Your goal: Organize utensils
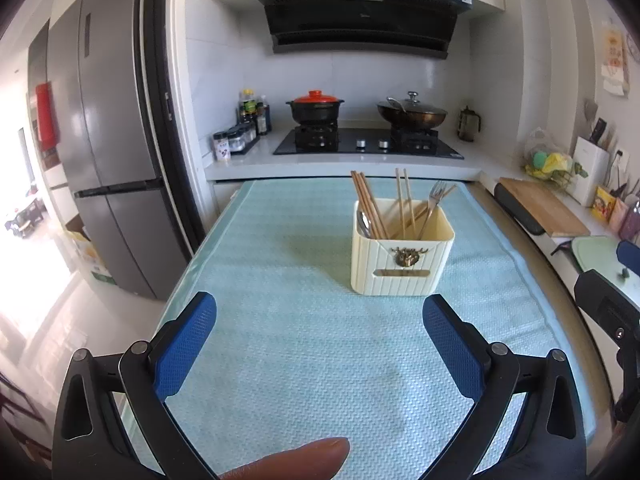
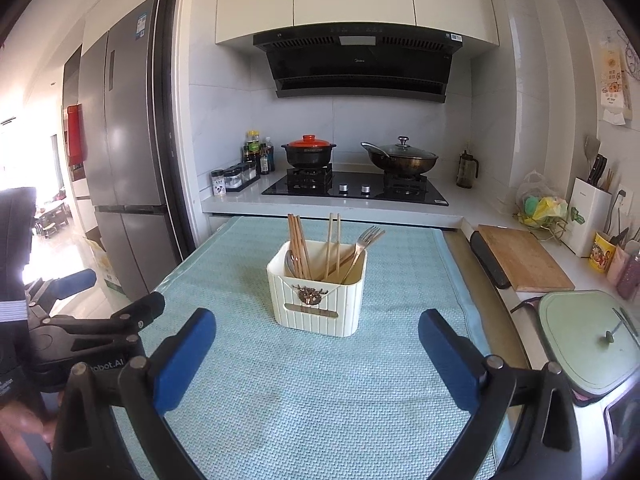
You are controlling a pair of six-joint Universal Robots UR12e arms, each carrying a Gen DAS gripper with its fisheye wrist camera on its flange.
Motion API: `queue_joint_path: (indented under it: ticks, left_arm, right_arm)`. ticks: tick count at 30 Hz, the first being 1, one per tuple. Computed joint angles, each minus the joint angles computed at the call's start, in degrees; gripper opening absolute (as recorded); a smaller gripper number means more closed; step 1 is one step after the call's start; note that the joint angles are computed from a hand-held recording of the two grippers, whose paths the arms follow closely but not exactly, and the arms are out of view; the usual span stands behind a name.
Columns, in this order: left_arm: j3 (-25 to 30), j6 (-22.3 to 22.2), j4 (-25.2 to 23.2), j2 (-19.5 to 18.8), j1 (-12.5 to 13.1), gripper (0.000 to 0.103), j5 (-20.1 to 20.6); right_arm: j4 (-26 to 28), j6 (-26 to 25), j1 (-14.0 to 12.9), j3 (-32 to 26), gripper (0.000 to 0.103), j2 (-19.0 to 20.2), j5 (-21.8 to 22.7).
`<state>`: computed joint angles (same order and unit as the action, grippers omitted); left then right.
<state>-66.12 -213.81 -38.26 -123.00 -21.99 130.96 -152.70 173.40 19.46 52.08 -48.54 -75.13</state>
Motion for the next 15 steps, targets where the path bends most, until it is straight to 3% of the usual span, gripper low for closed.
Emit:
queue_joint_path:
  ticks: [15]
  left_arm:
    - [-0.3,0.3,0.6,0.3,-0.3,0.103,0.3]
  right_arm:
    - [-0.1,-0.9,-0.1,0.9,0.103,-0.6,0.3]
